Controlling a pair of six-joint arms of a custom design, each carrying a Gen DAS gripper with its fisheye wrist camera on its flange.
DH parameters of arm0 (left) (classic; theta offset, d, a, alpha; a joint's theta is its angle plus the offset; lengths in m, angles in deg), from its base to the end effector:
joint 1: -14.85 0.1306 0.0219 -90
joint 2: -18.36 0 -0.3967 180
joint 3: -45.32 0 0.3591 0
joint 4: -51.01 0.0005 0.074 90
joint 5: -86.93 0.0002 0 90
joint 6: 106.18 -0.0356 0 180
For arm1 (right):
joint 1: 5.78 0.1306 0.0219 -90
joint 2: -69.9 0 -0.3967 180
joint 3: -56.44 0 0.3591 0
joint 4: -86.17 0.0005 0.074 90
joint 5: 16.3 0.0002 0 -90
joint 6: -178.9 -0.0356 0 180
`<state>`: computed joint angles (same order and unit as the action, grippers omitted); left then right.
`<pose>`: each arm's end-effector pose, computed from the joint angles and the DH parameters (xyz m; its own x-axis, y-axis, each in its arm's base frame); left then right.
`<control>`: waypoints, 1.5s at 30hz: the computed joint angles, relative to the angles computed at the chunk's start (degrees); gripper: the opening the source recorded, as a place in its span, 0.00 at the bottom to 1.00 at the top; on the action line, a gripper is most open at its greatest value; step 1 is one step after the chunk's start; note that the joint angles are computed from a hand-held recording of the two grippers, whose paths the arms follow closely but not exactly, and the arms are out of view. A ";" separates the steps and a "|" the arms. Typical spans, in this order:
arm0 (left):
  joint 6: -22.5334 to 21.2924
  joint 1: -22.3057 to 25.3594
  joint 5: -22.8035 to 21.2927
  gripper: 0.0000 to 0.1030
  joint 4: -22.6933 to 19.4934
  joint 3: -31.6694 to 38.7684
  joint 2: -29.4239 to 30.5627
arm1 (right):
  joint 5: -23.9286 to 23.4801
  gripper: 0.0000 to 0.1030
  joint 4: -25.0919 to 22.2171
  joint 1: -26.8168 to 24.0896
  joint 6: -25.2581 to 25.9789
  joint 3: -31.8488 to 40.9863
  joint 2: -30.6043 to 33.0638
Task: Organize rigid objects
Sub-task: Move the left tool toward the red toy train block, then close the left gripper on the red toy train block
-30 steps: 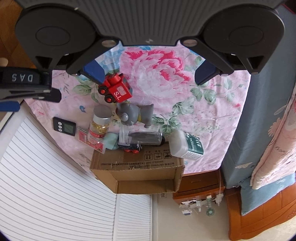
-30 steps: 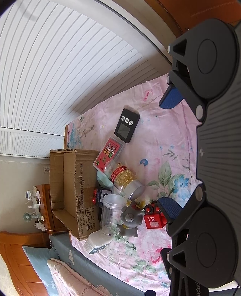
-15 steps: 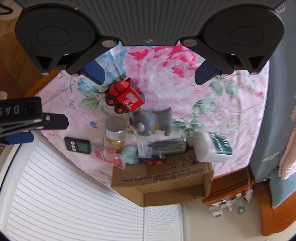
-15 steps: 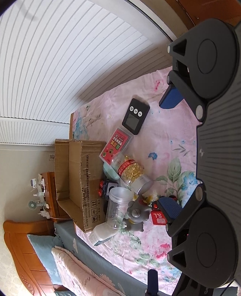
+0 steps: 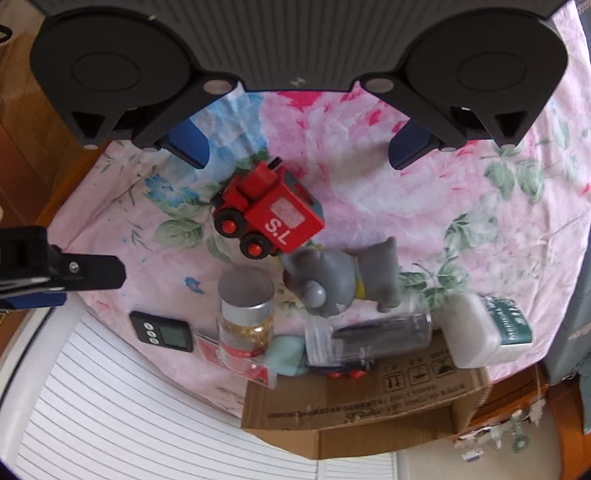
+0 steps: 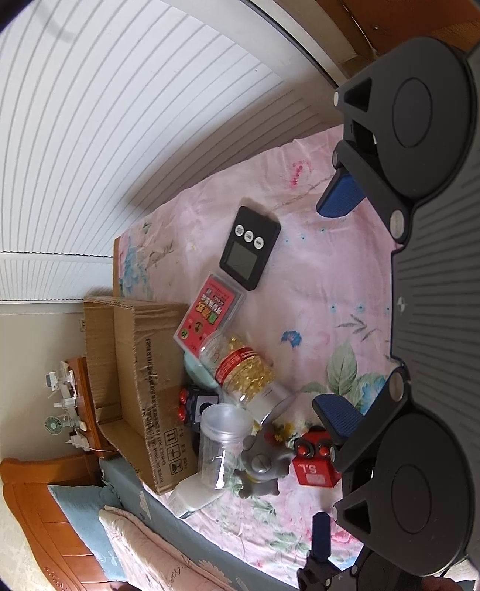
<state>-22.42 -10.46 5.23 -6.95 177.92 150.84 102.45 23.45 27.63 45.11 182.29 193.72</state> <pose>0.6366 -0.3073 0.3313 -0.7072 0.4534 -0.5424 0.5728 0.8172 -0.0636 0.5547 0.3448 0.3811 -0.7235 0.2496 -0.6436 0.2971 0.9542 0.0360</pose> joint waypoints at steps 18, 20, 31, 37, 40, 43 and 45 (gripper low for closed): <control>-10.58 -0.53 5.29 0.99 -2.99 5.93 3.75 | -4.14 1.00 4.92 -2.13 -1.90 -5.75 -1.69; -12.23 -0.34 7.95 0.99 -4.41 6.43 3.80 | -4.12 1.00 5.09 -2.18 -1.98 -6.03 -1.84; -13.87 0.86 11.22 0.99 -2.24 5.42 2.82 | -4.28 1.00 5.49 -2.13 -1.63 -5.97 -1.81; -15.43 1.42 15.44 0.97 -5.66 10.10 5.16 | -4.33 1.00 4.72 -1.96 -1.43 -5.29 -1.36; -19.07 1.79 19.09 0.97 -8.46 10.47 5.07 | -4.15 1.00 4.59 -2.07 -1.45 -5.33 -1.33; -21.09 1.30 16.32 0.89 -2.69 5.27 2.43 | -4.41 1.00 4.83 -2.29 -1.59 -5.72 -1.41; -21.56 1.08 15.30 0.74 -2.37 5.60 2.73 | -4.51 1.00 4.59 -2.37 -1.53 -5.63 -1.25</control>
